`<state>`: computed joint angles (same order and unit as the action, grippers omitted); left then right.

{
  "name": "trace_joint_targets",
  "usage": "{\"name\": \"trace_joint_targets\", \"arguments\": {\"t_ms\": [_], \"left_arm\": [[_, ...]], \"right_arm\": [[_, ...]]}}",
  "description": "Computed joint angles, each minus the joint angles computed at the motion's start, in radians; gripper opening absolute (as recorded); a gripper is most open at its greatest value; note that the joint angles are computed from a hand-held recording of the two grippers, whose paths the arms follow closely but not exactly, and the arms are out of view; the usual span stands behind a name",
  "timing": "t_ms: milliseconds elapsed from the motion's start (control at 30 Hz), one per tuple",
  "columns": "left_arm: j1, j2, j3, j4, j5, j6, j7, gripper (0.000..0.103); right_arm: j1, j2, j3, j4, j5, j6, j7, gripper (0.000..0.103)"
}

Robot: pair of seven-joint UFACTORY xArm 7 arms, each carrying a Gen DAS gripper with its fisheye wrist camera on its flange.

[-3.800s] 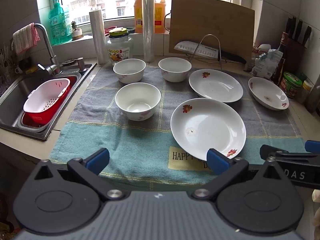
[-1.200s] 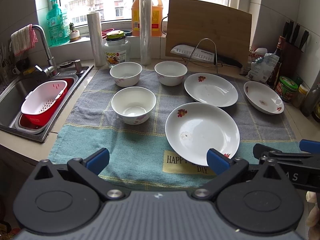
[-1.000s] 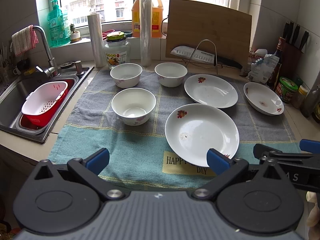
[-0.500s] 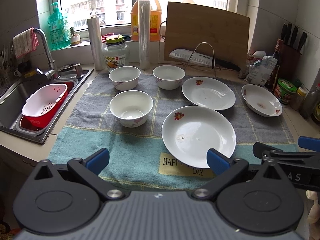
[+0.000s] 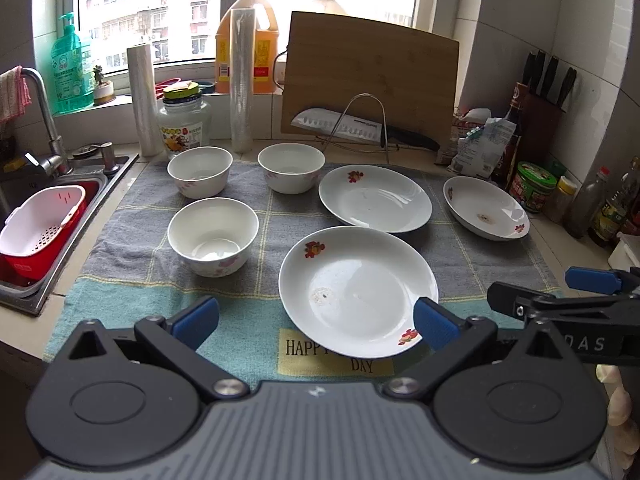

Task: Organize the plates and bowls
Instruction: 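Move the left tool toward the rim of the brown-stained white plate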

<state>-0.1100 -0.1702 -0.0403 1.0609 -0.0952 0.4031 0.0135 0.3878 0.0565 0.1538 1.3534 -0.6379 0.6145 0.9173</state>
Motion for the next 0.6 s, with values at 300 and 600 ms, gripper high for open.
{"name": "trace_joint_targets", "arguments": {"t_ms": [300,600], "left_arm": [[-0.03,0.144,0.013,0.135,-0.202,0.001,0.307,0.102],[0.044,0.316,-0.042,0.344,-0.428,0.109,0.602,0.102]], "right_arm": [[-0.019,0.045,-0.032,0.021,-0.01,-0.04,0.01,0.103],[0.0,0.13,-0.075,0.12,-0.067,0.031,0.055,0.103]]}}
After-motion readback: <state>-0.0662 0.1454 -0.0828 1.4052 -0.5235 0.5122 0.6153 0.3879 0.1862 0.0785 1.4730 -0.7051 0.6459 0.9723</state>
